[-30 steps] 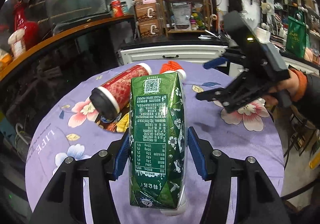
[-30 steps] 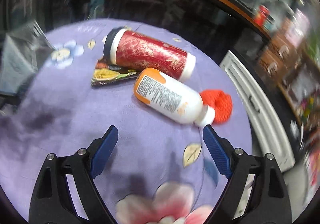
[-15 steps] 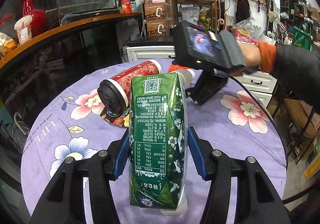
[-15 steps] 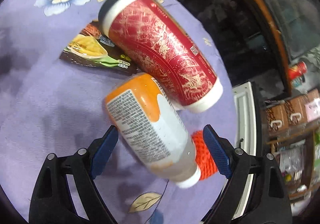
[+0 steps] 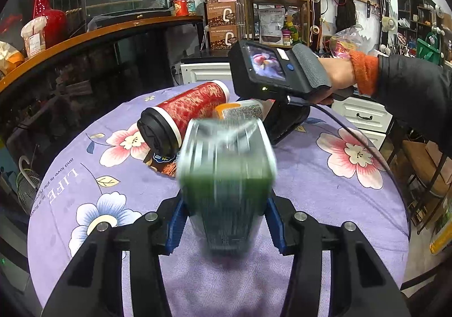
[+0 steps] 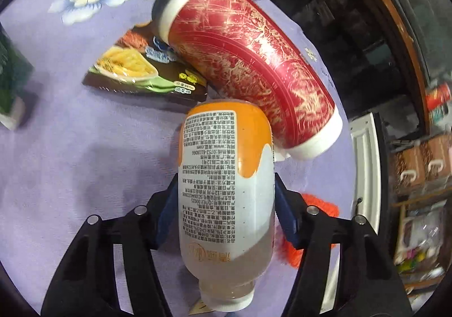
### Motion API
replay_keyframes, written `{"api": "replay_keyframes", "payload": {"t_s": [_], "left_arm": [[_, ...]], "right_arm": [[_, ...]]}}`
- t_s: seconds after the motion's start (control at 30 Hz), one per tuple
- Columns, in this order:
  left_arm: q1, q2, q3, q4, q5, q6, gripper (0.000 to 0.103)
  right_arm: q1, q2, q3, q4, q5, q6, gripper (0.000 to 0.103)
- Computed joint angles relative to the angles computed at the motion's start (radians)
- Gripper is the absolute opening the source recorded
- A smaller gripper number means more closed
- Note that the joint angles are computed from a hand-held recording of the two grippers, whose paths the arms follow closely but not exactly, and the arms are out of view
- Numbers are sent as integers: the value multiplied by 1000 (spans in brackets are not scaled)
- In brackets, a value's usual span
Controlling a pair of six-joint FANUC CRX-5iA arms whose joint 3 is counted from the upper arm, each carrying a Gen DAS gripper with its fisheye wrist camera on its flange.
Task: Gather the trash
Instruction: 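Grasp the white orange-capped bottle with the right gripper while the left holds the carton, then carry the bottle over the bin and open the right gripper while the left carries the carton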
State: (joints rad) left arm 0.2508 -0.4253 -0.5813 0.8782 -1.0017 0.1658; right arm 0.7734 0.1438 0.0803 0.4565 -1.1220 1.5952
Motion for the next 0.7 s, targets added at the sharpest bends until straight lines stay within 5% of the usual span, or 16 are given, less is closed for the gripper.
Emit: {"api": "replay_keyframes", "payload": {"t_s": [0.33, 0.53, 0.7], "left_arm": [[8, -54, -19, 7, -1, -3, 49], [-27, -102, -33, 12, 6, 20, 49], [-102, -132, -45, 6, 19, 69, 49]], "right_arm": [[85, -177, -175, 61, 73, -218, 62], [159, -370, -364, 163, 96, -498, 62], [265, -558, -543, 280, 22, -774, 62]]}}
